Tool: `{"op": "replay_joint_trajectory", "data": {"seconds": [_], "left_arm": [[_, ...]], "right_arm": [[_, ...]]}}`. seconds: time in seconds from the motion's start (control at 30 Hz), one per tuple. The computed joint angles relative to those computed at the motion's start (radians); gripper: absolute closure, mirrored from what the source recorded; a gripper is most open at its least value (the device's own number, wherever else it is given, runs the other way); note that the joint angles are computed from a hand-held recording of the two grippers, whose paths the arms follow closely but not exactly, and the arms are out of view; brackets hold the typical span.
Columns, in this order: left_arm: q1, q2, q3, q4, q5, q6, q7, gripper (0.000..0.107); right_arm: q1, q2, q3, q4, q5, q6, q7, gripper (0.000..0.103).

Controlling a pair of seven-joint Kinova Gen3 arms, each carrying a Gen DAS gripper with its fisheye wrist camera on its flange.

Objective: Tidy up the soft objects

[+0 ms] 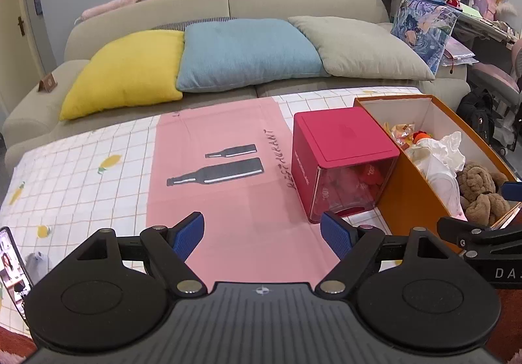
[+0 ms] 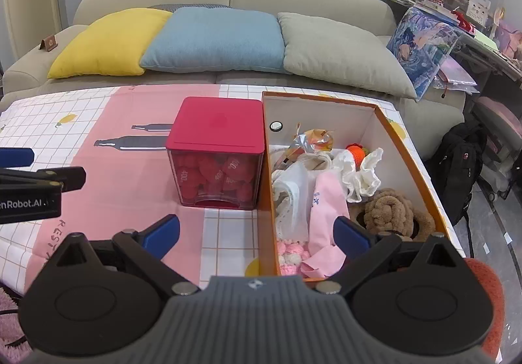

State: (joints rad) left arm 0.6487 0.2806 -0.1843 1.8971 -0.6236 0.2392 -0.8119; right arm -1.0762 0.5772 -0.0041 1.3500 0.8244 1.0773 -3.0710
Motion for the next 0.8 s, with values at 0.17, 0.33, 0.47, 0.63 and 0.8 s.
{"op": "replay_joint_trajectory", "data": {"seconds": [0.17, 0.33, 0.47, 0.63, 0.8], "left_arm": [[-0.039, -0.001, 0.037, -0.002, 0.034, 0.000, -0.042, 0.013], [-0.063, 0.002, 0.064, -0.015, 0.073, 0.020, -0.085, 0.013], [-0.077, 0.001, 0.078, -0.020, 0.094, 0.027, -0.110, 0.013], [-0.081, 0.000, 0.083, -0.022, 0.106, 0.031, -0.125, 0.013], [-0.081, -0.001, 0.084, -0.021, 0.112, 0.030, -0.130, 0.013]], "right_arm": [[0.000, 0.001, 0.002, 0.001, 0.002, -0.003, -0.007, 0.005], [0.006, -0.001, 0.000, 0.006, -0.003, -0.012, -0.011, 0.005], [0.009, -0.002, -0.001, 0.008, -0.005, -0.020, -0.011, 0.005], [0.010, -0.003, -0.002, 0.008, -0.007, -0.023, -0.007, 0.005], [0.007, -0.004, 0.001, 0.008, -0.004, -0.023, -0.006, 0.005]]}}
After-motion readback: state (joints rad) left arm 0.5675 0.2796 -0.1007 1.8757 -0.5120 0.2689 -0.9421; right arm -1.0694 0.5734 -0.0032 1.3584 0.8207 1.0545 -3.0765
